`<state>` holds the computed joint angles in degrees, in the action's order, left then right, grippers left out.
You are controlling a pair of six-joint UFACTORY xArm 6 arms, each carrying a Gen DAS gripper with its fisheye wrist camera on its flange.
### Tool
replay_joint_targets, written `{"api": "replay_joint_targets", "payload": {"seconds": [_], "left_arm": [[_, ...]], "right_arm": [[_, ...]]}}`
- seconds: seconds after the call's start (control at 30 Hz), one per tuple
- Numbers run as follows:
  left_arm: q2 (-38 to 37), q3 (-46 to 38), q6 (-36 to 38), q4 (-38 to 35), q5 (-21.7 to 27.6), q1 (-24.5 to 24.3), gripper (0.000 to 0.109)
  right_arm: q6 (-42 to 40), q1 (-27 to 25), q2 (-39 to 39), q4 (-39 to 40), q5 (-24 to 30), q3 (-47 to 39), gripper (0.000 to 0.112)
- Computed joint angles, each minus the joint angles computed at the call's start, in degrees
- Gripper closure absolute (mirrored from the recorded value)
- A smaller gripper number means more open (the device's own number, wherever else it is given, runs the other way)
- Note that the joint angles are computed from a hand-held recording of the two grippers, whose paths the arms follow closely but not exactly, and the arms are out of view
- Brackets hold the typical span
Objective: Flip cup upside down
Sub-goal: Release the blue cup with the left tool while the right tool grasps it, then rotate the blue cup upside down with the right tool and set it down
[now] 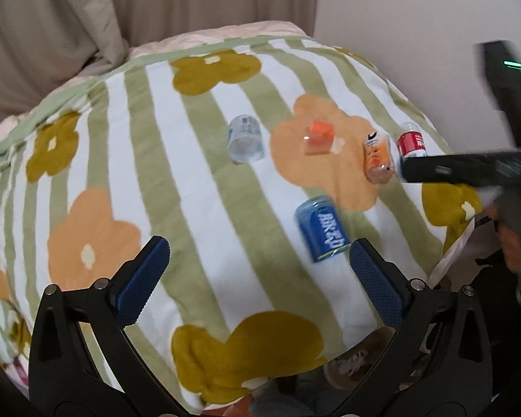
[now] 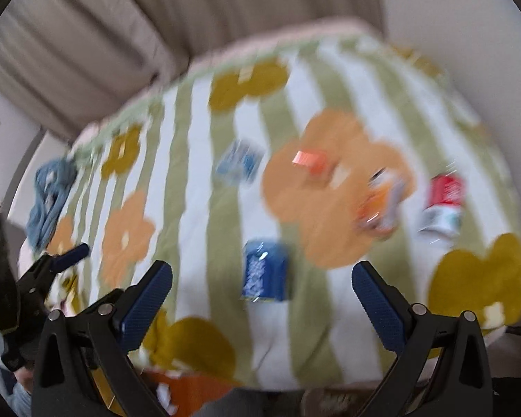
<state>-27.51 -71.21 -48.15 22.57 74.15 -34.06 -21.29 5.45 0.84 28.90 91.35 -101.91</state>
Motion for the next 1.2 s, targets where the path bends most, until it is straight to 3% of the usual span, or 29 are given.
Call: {"api": "replay_joint_targets", "payload": {"seconds": [0.2,0.33,0.67,0.73,0.83,0.9,1.0,1.13,1.2], "left_arm": [[-7.44,11.05,0.42,-5.72,-7.43,4.37,0.006],[-10.67,14.68,2.65,-7.69,-9.2,6.27,0.006],[-14.58,17.63,8.62,-7.49,-8.68,9.61,0.006],[-14.95,17.97,8.4,-7.8,-9.11,9.88,0.006],[-15.88,18.72,9.44,-9.6,-10.11,11.47,0.006],[-16.21,18.51,10.27,-10.27,-9.94,12.32,0.006],[-16.89,17.8,10.26,-9.8,-9.4,12.65,0.006],[-17.97,17.33,9.16,-8.06,-9.15,12.78,0.006],[-18.75,17.98,7.74,-6.19,-9.42,12.53,0.006]], "right_arm": [[3.7,6.64,16.38,-4.45,9.67,-12.25,0.01],[5.34,10.25,21.43,-9.06,11.86,-14.37,0.02],[10.17,12.52,22.6,-12.98,11.0,-9.95,0.038],[9.86,13.15,22.32,-14.15,10.6,-9.05,0.052],[9.81,13.41,21.07,-14.29,9.65,-7.57,0.052],[9.53,13.09,18.42,-13.57,7.45,-4.92,0.052],[6.87,11.12,10.17,-9.91,-0.77,2.21,0.052],[-2.75,9.84,-10.15,-3.37,-23.27,24.9,0.052],[-7.64,9.93,-16.77,0.87,-34.35,34.73,0.052]]}}
